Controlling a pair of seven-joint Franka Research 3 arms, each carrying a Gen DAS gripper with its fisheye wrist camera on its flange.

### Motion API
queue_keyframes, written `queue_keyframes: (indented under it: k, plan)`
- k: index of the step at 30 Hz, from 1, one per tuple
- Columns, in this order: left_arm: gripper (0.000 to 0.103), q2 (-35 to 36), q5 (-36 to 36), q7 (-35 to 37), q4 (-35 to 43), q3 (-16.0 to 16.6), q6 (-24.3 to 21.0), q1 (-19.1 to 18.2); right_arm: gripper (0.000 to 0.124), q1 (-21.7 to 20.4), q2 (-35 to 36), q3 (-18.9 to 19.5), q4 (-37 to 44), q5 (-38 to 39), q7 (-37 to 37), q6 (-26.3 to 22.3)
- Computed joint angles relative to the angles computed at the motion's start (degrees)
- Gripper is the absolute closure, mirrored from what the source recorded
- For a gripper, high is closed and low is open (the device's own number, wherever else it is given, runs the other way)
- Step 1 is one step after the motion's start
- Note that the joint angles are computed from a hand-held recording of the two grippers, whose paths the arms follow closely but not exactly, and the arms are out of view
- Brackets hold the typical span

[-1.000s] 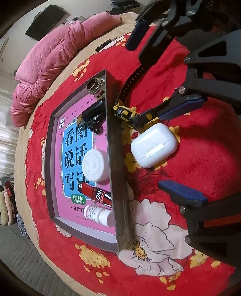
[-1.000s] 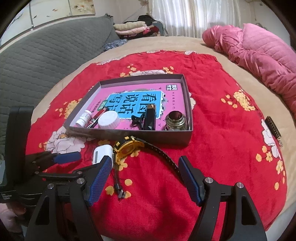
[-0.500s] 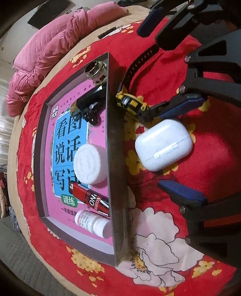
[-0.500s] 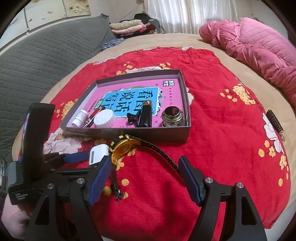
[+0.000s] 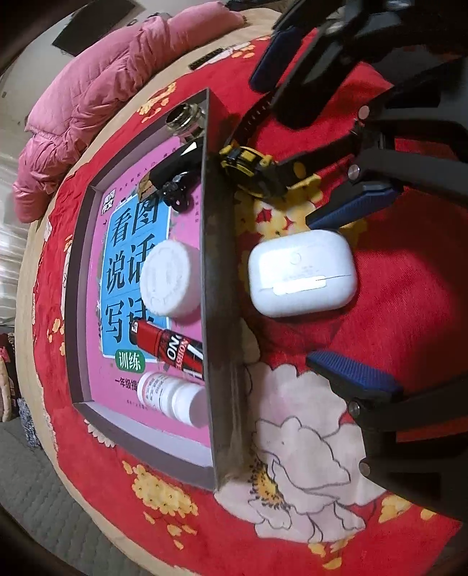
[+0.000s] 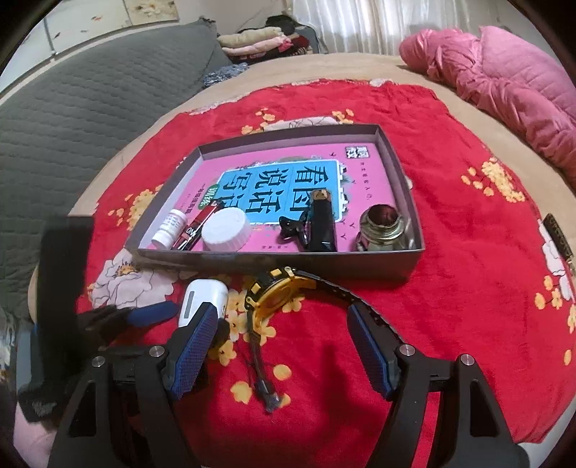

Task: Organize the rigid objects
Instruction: 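Grasp the white earbud case with the left tool while the right tool grasps the yellow-black watch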

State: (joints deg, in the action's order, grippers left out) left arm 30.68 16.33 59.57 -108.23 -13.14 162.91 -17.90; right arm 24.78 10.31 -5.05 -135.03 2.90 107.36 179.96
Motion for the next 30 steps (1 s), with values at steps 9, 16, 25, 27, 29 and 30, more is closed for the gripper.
queue_keyframes:
  k: [9, 16, 25, 27, 29, 30]
  plan:
    - [0.034, -1.2, 2.0, -1.6, -2.1, 1.5, 2.0, -0.1, 0.048, 1.4, 5.8, -1.2, 7.4, 1.9, 9.1, -5.7]
    - [0.034, -1.0, 1.9, -1.5, -2.3, 0.9, 3.4, 0.8, 0.061, 3.9, 10.0, -4.6, 12.1, -4.5, 18.1, -10.6]
    - [0.034, 0.0, 2.1, -2.2, -1.1, 1.6, 4.2, 0.1, 0.066, 2.4, 10.5, -3.4, 11.2, -5.4, 17.9, -7.8]
    - [0.034, 0.2, 2.3, -2.5, -0.7, 1.8, 4.3, -0.1, 0.068, 2.2, 10.5, -3.2, 11.0, -4.9, 17.4, -7.2]
    - [0.034, 0.5, 2.6, -2.6, -0.3, 2.0, 4.4, -0.3, 0.070, 1.4, 10.1, -2.4, 9.9, -3.7, 16.6, -5.7]
    - [0.034, 0.7, 2.7, -2.7, -0.2, 2.1, 4.4, -0.4, 0.071, 1.1, 10.0, -2.1, 9.5, -3.0, 16.2, -5.0]
